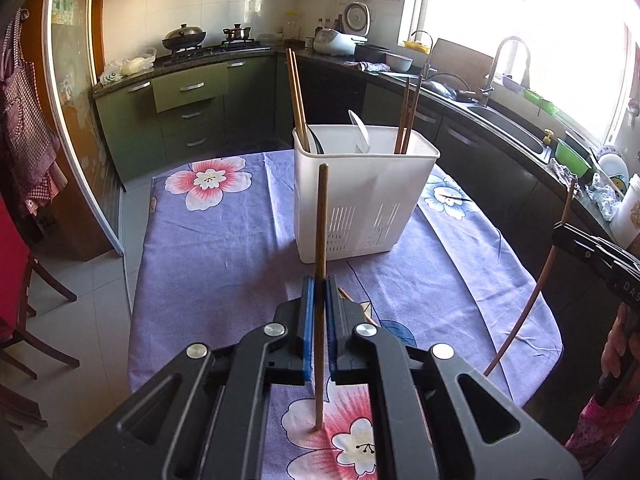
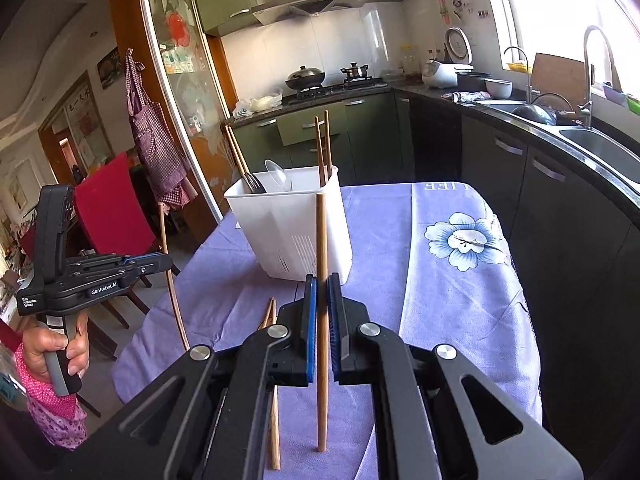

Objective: Organize utensils
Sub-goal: 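Lift both chopsticks and lower them into the white caddy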

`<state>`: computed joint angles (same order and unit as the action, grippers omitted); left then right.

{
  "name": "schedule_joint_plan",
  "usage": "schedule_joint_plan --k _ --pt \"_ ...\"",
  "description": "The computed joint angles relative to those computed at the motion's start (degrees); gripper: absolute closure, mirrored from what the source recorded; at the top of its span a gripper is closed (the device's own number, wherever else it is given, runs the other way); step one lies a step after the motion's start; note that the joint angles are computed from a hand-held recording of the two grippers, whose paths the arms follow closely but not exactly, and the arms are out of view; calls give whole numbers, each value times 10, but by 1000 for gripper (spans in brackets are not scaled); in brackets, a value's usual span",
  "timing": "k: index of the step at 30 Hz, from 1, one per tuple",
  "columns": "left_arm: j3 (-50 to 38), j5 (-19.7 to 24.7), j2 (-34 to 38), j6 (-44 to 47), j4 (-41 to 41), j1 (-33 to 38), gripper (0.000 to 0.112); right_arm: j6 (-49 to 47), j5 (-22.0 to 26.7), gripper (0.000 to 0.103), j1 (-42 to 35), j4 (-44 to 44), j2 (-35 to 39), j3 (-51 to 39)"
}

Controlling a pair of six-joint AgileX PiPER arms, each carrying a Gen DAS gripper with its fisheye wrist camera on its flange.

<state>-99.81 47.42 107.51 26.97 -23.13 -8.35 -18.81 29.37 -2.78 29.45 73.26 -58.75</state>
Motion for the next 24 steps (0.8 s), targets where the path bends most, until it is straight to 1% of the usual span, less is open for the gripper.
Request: schedule_joint_plan --k 5,9,18,21,24 --pt "-2 4 -2 7 -2 1 107 11 -2 97 4 -11 1 -7" --pt "-13 11 0 11 -7 2 107 19 3 97 7 -21 8 -29" --pt "-58 35 3 12 -9 0 107 41 25 97 18 -53 31 -108" --pt "-99 57 13 2 -1 -1 107 49 38 97 22 -65 46 -146" --pt "-156 94 32 -9 2 -2 107 58 48 97 25 -77 63 -182"
